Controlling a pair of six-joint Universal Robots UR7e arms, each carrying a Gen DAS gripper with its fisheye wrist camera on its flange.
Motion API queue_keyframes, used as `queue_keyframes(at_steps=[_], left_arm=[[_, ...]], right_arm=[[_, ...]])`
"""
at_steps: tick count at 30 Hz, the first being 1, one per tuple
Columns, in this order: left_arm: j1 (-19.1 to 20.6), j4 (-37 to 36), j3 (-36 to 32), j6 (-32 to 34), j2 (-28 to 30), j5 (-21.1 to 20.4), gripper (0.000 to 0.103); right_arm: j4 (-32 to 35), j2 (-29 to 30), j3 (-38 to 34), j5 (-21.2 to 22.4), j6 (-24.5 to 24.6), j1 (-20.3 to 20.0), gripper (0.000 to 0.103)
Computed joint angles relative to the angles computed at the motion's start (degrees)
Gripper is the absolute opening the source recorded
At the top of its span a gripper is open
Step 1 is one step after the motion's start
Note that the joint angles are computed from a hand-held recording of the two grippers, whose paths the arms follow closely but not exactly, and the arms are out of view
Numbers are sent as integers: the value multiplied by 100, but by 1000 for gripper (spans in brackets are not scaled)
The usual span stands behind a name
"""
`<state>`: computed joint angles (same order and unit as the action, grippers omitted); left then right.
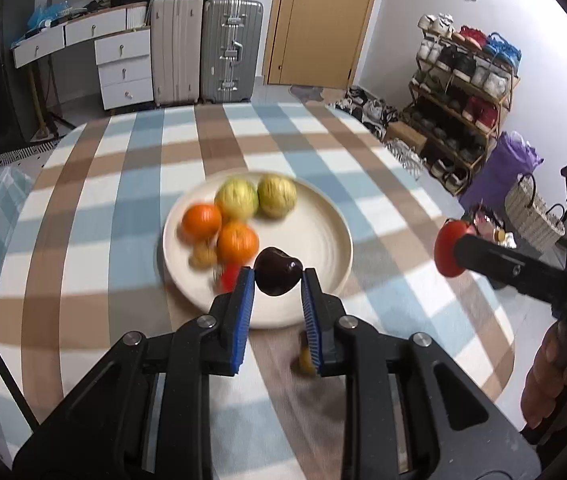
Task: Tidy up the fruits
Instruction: 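Close the left tool on the dark purple plum and lift it, then carry the plum and tomato over the plate and lower them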
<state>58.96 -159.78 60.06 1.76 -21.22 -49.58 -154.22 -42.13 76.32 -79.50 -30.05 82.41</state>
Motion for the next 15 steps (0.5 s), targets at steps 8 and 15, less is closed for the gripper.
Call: queue_keyframes(at_steps=[8, 15], left_arm=[[289, 1143, -2097, 40, 936, -519, 21], [537, 2497, -4194, 57, 1989, -838, 21]], right_arm=[[504, 779, -1372, -357, -117, 183, 27], [1208, 1692, -2828, -668, -188, 193, 27]])
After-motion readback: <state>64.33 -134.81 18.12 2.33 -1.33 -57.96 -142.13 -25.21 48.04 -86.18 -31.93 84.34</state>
